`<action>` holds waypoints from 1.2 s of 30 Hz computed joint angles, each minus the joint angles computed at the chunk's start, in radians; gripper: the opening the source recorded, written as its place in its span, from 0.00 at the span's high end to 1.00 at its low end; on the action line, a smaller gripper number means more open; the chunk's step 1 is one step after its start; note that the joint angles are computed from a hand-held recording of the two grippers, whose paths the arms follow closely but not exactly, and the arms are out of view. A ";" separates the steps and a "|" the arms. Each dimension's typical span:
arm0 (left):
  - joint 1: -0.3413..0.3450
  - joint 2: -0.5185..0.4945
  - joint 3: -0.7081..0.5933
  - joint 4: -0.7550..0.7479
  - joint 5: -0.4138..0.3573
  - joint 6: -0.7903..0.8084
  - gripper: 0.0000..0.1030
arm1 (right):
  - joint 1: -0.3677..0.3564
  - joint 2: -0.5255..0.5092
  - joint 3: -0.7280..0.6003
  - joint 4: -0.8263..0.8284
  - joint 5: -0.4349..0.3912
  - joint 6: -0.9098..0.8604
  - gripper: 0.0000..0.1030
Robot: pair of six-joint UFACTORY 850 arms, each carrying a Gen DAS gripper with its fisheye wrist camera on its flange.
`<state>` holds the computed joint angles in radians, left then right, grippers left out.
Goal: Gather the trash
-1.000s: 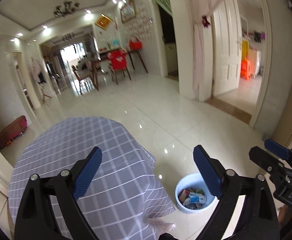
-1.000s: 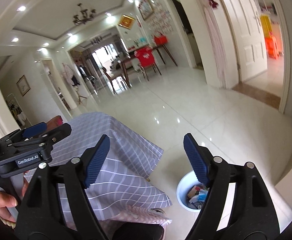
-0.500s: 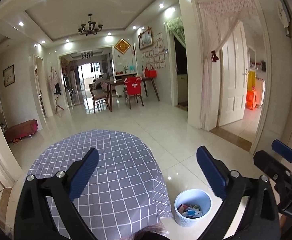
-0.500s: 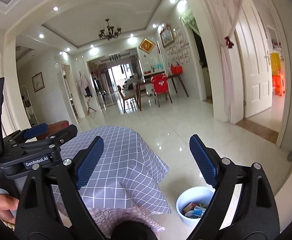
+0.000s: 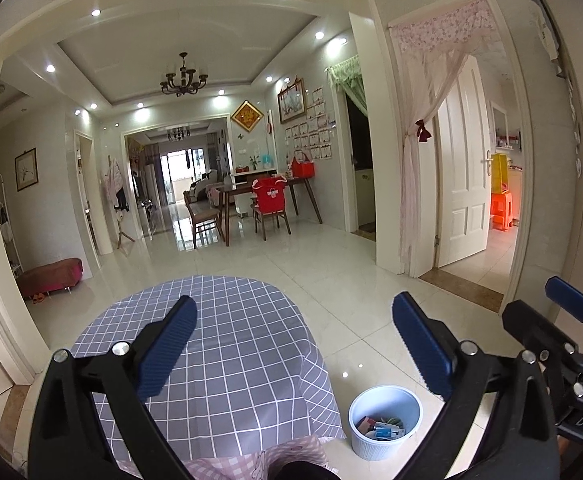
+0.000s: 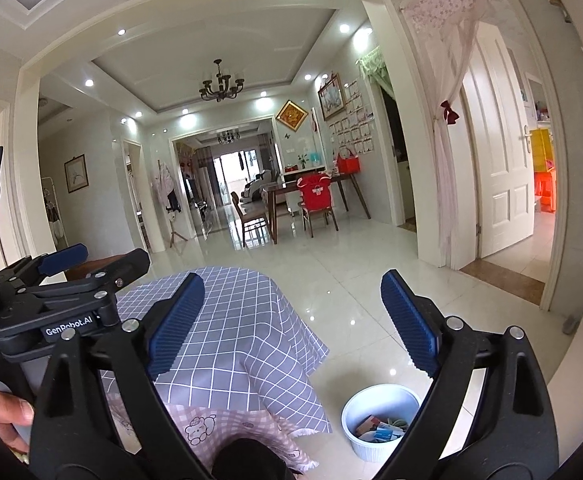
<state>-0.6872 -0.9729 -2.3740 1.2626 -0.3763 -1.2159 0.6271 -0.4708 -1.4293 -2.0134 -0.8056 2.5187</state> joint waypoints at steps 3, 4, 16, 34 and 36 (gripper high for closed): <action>-0.007 0.041 0.071 0.106 0.010 -0.100 0.06 | 0.010 0.014 0.025 -0.004 -0.025 0.015 0.13; -0.007 0.041 0.073 0.105 0.015 -0.097 0.06 | 0.013 0.017 0.031 -0.006 -0.033 0.022 0.13; -0.007 0.043 0.095 0.174 0.023 -0.169 0.06 | 0.024 0.023 0.054 0.006 -0.035 0.035 0.13; -0.009 0.035 0.085 0.157 0.027 -0.146 0.06 | 0.026 0.022 0.054 0.008 -0.036 0.035 0.13; -0.010 0.033 0.082 0.157 0.024 -0.143 0.06 | 0.028 0.024 0.056 0.007 -0.039 0.037 0.13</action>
<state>-0.6973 -0.9398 -2.2921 1.4193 -0.3523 -1.3593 0.6553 -0.4467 -1.3728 -2.0067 -0.8445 2.5552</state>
